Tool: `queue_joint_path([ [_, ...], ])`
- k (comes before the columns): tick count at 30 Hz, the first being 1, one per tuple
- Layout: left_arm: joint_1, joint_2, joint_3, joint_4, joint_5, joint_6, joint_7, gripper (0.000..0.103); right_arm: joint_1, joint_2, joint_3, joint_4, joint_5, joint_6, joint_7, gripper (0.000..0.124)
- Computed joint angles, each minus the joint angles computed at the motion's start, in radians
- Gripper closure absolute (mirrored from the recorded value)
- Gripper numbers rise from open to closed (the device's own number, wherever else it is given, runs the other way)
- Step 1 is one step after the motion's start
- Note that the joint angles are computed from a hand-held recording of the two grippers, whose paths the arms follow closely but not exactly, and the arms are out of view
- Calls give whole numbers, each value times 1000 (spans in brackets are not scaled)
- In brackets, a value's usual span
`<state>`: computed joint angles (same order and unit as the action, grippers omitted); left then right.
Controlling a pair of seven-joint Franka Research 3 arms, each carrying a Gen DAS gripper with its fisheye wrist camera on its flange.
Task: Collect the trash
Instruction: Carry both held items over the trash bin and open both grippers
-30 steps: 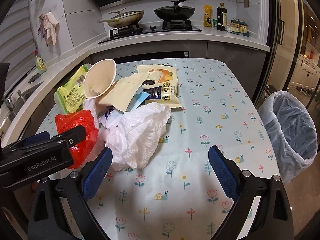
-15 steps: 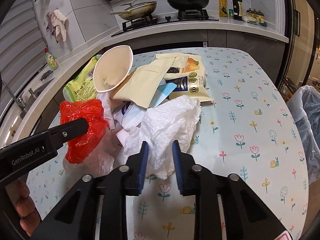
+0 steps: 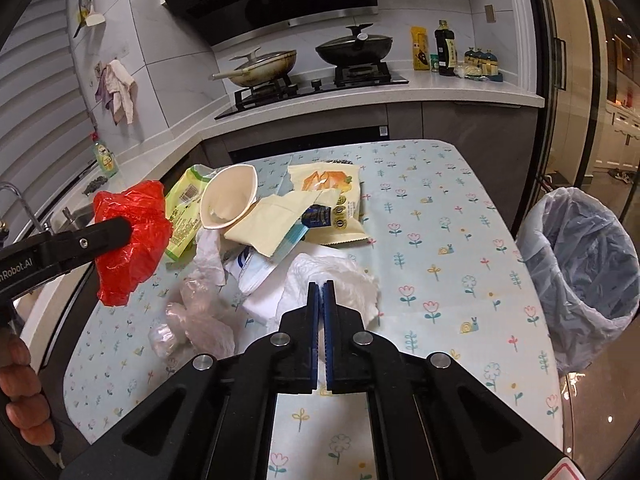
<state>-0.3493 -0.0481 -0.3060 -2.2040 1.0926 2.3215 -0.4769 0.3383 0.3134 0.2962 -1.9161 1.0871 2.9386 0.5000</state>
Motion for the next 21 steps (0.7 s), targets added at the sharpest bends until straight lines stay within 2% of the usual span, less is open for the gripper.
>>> queue_joint_path([
  [5, -23, 24, -14, 53, 18, -15, 14, 68, -37, -59, -5, -43, 106, -4, -81, 122],
  [10, -57, 64, -19, 114, 36, -38, 32, 68, -39, -118, -49, -83, 219, -4, -162, 122],
  [21, -135, 227, 15, 320, 58, -29, 148, 68, -55, -163, -145, -88, 332, -13, -255, 122],
])
